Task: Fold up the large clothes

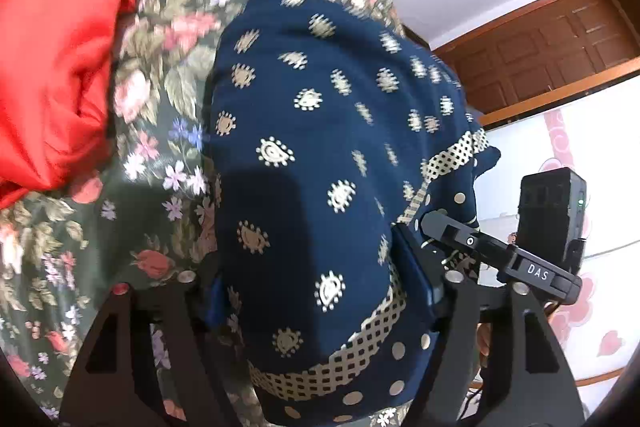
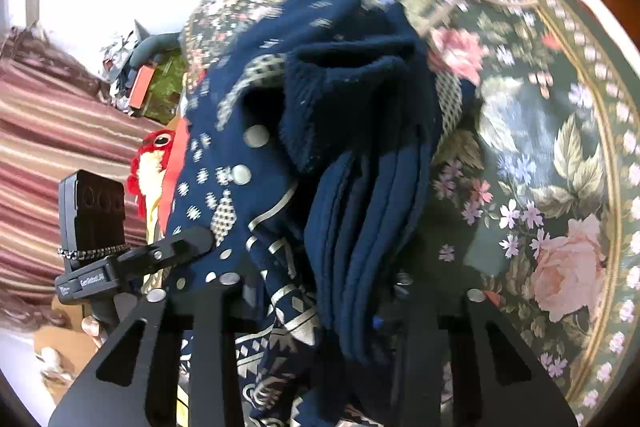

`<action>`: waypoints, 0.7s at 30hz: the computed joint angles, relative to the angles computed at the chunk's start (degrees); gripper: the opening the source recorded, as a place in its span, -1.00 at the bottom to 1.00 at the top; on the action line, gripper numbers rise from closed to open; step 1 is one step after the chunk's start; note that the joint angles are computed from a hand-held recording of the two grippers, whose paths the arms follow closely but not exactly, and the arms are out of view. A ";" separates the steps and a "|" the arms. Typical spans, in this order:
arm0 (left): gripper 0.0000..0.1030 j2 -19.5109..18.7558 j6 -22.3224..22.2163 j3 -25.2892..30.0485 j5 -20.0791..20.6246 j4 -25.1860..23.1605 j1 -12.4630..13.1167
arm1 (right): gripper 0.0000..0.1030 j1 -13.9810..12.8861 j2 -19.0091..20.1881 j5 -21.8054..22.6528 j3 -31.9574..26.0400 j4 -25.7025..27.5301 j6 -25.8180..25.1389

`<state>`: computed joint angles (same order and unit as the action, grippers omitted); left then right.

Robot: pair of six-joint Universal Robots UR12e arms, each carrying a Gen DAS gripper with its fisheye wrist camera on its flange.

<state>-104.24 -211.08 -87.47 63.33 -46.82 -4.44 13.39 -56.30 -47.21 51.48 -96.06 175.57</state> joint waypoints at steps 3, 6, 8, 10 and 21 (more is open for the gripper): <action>0.26 1.05 0.04 0.08 1.79 1.09 -0.20 | -0.47 0.88 0.21 -1.40 -1.46 -1.05 -0.83; 0.25 2.52 -0.96 -0.47 1.67 3.31 0.52 | -0.48 1.08 0.06 -0.55 -2.12 -3.03 -0.91; 0.24 4.11 -0.47 -1.58 0.86 4.22 1.83 | -0.49 1.58 0.45 -0.23 -3.59 -4.37 -0.72; 0.23 5.34 0.01 -1.89 1.64 5.41 2.45 | -0.49 2.01 0.94 -0.31 -5.22 -5.21 -1.51; 0.23 12.38 2.66 -6.31 4.80 11.09 9.53 | -0.49 6.99 9.00 2.17 -21.47 -4.96 -2.32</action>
